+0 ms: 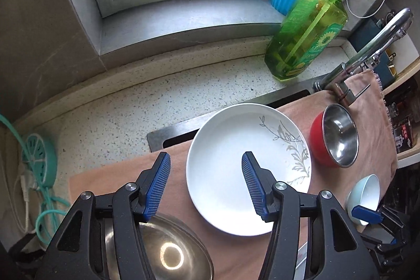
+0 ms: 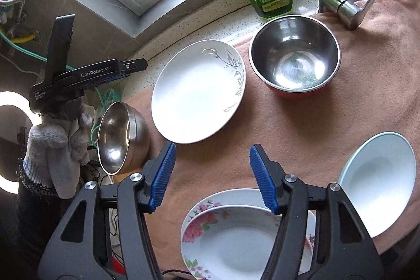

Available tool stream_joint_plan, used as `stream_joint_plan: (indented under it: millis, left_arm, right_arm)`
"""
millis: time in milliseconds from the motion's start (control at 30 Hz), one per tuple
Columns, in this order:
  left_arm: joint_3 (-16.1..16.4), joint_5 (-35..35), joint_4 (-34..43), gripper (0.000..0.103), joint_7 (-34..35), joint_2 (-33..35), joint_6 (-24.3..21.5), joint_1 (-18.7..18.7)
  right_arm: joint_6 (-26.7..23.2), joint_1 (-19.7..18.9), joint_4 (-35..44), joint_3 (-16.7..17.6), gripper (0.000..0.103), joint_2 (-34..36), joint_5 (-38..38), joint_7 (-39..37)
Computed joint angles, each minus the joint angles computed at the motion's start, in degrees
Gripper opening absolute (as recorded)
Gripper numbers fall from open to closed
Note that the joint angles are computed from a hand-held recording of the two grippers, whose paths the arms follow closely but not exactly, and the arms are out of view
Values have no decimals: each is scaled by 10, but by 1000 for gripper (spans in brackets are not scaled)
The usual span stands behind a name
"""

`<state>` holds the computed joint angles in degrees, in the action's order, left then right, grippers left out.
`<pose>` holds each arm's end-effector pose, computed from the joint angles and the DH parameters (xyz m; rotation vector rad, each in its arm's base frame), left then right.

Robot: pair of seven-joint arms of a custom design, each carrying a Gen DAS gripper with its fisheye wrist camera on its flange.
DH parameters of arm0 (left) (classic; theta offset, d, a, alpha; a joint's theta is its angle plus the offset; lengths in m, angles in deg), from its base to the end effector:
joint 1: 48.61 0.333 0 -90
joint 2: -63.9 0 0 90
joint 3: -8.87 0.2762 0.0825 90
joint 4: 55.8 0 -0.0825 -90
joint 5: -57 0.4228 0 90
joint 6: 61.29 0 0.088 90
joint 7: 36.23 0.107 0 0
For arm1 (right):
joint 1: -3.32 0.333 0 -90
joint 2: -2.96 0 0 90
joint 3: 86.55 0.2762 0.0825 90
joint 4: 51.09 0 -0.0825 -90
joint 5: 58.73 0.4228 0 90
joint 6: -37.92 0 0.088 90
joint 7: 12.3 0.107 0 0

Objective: Organize plates and bowls
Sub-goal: 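Move the left tool to the grey-leaf white plate and grip its rim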

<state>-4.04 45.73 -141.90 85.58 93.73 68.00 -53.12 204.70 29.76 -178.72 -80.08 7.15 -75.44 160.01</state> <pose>0.7071 -0.2035 0.3462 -1.2799 2.7873 -0.5650 0.4979 0.3429 0.3432 -1.1734 2.2295 -0.0096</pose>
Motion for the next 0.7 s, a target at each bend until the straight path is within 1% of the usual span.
stream_joint_plan:
  millis: [33,100,167,200,267,333,400,433,467,500,567,700]
  left_arm:
    - [4,10,28,54,-11,21,-16,-7]
    - [7,24,89,48,-24,64,-51,-17]
    - [12,43,143,47,-32,103,-80,-28]
    - [13,50,160,47,-35,116,-86,-32]
    - [14,63,200,47,-38,147,-105,-40]
    - [14,70,227,45,-41,167,-121,-45]
    - [13,76,247,40,-41,182,-134,-51]
    - [14,79,254,36,-40,186,-139,-53]
    - [14,81,264,35,-41,193,-144,-55]
    - [14,84,277,35,-41,203,-150,-58]
    - [14,86,292,30,-38,213,-160,-61]
    - [15,90,313,26,-36,227,-175,-65]
  right_arm:
    - [3,-2,7,-1,59,9,7,-3]
    - [6,-5,18,-3,56,24,23,-11]
    - [21,-12,24,0,51,40,62,-35]
    - [26,-15,28,1,50,48,81,-47]
    - [24,-18,40,3,45,64,113,-68]
    - [32,-26,49,12,43,80,156,-98]
    - [30,-30,58,15,41,93,185,-124]
    - [26,-31,65,16,36,100,195,-135]
    - [24,-32,69,18,33,106,207,-145]
    - [24,-34,72,22,31,111,221,-156]
    - [28,-42,79,32,29,121,252,-181]
    - [13,-25,98,14,24,136,252,-182]
